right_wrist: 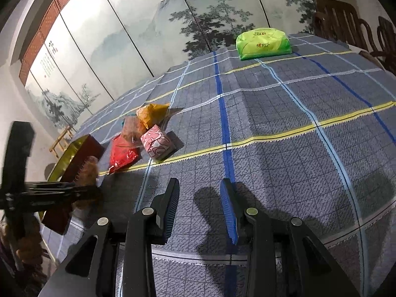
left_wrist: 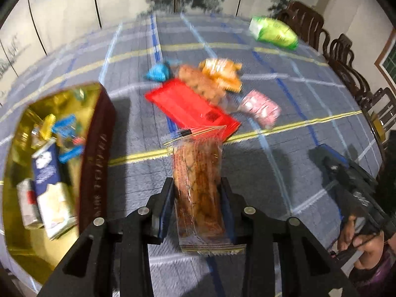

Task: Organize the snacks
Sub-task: 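Carry peanut bag toward the tin with left tool while right tool grasps pink-wrapped candy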

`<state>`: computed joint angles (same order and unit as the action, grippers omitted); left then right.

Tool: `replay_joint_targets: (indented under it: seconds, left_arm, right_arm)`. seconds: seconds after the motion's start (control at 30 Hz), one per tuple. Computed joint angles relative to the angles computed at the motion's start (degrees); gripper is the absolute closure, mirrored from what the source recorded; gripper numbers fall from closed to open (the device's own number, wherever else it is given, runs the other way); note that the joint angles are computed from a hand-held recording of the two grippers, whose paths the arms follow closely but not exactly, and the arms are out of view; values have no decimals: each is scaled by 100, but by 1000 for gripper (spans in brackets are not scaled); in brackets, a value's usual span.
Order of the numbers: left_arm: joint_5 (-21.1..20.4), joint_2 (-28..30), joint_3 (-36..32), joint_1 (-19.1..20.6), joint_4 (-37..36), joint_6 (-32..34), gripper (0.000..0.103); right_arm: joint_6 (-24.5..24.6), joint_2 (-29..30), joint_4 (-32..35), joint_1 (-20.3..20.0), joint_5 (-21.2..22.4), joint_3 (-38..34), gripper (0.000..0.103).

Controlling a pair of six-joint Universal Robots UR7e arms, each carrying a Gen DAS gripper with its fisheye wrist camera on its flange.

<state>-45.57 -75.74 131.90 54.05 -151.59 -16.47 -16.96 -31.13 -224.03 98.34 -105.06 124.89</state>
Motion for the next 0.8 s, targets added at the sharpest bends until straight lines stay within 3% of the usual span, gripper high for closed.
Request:
replay_joint_targets:
  seconds: [0.1, 0.2, 0.37, 0.5, 0.7, 0.8]
  left_arm:
    - [65, -448, 306, -306, -53, -14, 71]
    - [126, -784, 481, -536, 90, -156, 71]
    - [286, -1313, 678, -860, 499, -422, 71]
    - [408, -1725, 779, -1005, 798, -586, 71]
    - [674, -2288, 821, -1067, 1296, -851, 71]
    - [794, -2584, 825, -1041, 1595, -1012, 71]
  right_arm:
    - [-90, -63, 360, 208, -389, -107, 67]
    - [-500, -146, 362, 409, -265, -148, 67]
    - [-1074, -127, 1340, 711, -346, -753, 66]
    - [-1456, 173, 1926, 823, -657, -1362, 65]
    - [-1929, 599, 2106, 896, -1161, -1907, 65]
    - [-1877, 682, 2376, 853, -1249, -2134, 65]
